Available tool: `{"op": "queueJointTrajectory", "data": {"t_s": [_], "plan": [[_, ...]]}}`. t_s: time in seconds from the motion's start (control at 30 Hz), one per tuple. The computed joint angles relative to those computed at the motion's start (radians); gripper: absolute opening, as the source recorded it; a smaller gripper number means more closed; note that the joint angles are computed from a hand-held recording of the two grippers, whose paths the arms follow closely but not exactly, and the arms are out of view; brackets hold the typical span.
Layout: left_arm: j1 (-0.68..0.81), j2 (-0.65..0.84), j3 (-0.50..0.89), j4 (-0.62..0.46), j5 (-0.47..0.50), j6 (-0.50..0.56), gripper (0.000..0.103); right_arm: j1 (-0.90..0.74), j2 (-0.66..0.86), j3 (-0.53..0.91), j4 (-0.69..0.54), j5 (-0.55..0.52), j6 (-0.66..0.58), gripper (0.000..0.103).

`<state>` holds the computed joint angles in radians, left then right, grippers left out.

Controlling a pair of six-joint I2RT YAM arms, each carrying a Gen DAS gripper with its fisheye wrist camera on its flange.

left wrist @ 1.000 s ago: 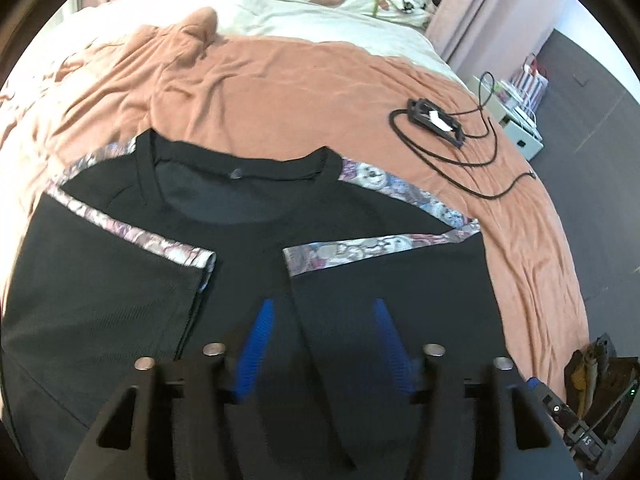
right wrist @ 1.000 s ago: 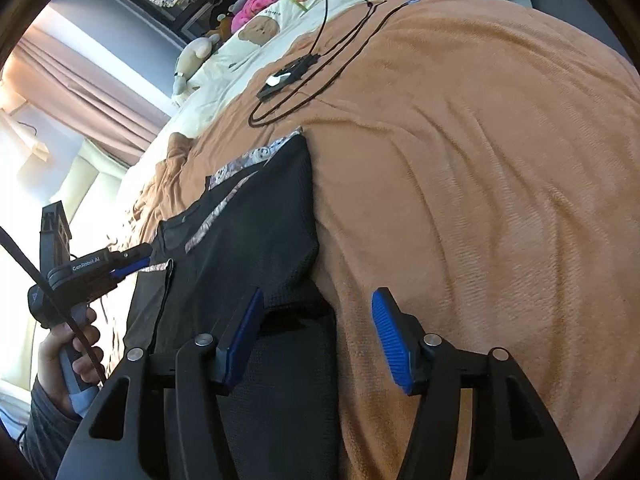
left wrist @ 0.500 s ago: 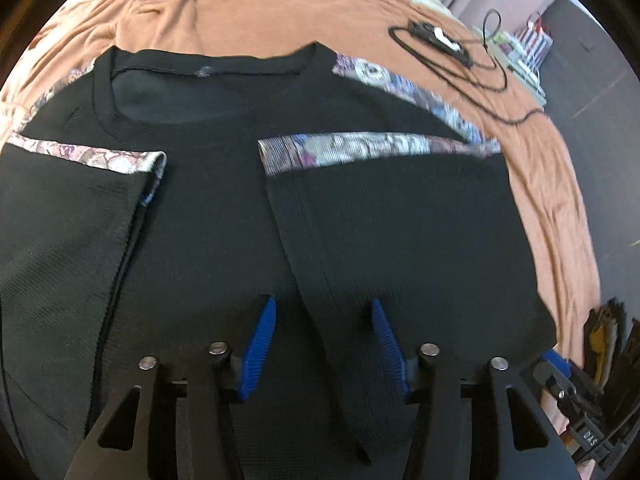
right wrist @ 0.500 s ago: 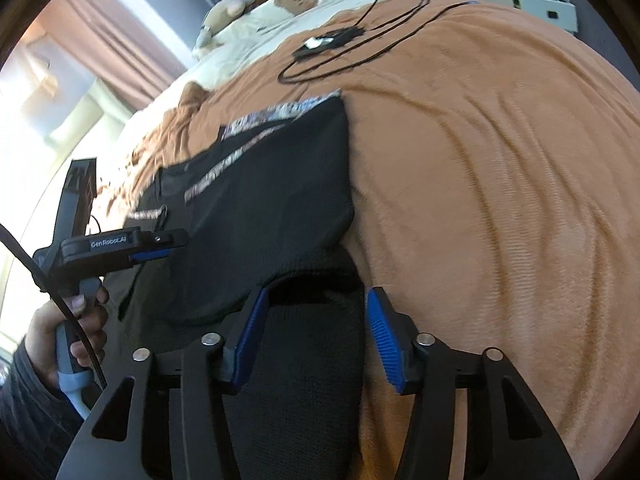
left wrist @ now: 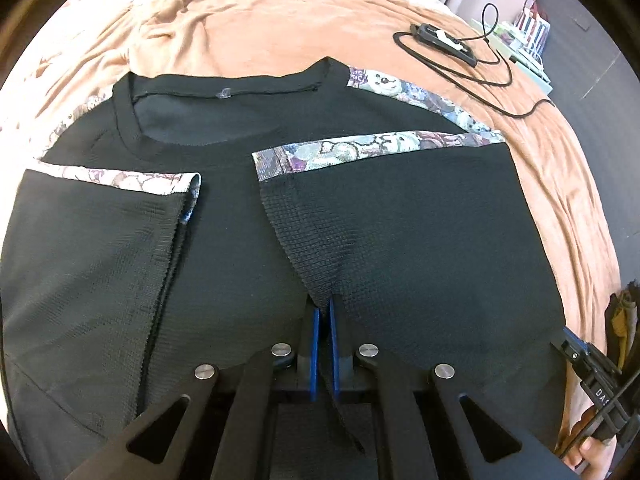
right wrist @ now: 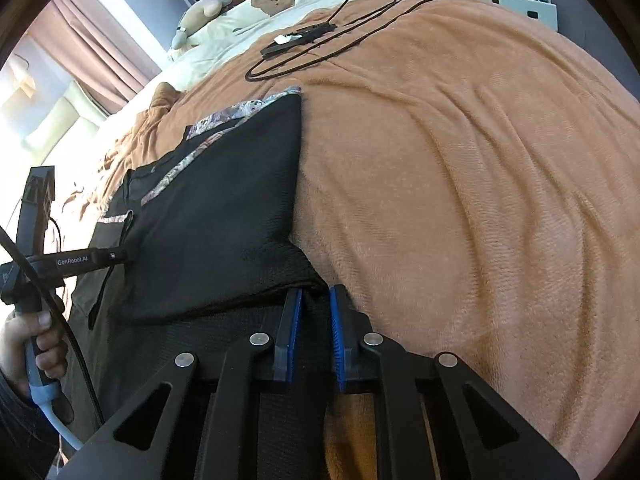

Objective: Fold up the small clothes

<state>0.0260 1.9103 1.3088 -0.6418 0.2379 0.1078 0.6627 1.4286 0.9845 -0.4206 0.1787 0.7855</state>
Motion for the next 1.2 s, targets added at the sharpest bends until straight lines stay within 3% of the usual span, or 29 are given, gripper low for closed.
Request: {"op": "queueJointTrajectory", "data": {"t_s": [0.17, 0.37, 0.6, 0.73, 0.8, 0.87, 1.07, 1.13, 1.17, 1.2], "plan": [[-0.011, -0.008, -0.002, -0.004, -0.012, 0.005, 0.005, -0.014, -0.029, 0.017, -0.045, -0.049, 0.007, 0.01], [-0.014, -0.02, -0.003, -0.016, -0.015, -0.004, 0.005, -0.02, -0.114, -0.044, 0.064, -0.06, -0.023, 0.013], [-0.029, -0.022, 0.001, -0.036, -0.026, -0.025, 0.007, -0.045, -0.024, -0.086, 0.187, -0.089, 0.0, 0.013], [-0.028, -0.056, -0.029, -0.054, -0.014, -0.039, 0.013, -0.035, -0.014, -0.042, 0.105, -0.06, -0.006, 0.013], [-0.032, -0.08, -0.055, -0.052, -0.017, -0.039, 0.024, -0.029, 0.007, 0.0, 0.053, -0.06, -0.009, 0.013], [-0.035, -0.103, -0.081, -0.05, -0.023, -0.036, 0.029, -0.032, 0.011, 0.017, 0.026, -0.083, -0.008, 0.013], [-0.009, -0.184, -0.143, -0.068, -0.024, -0.018, 0.03, -0.04, 0.0, 0.056, -0.038, -0.118, 0.0, 0.013], [0.013, -0.218, -0.159, -0.081, -0.015, -0.002, 0.037, -0.04, -0.024, 0.056, -0.052, -0.129, 0.008, 0.014], [0.028, -0.242, -0.168, -0.087, -0.009, 0.006, 0.045, -0.038, -0.041, 0.053, -0.059, -0.125, 0.013, 0.023], [0.041, -0.261, -0.175, -0.091, -0.004, 0.012, 0.053, -0.032, -0.048, 0.053, -0.062, -0.113, 0.019, 0.044]]}}
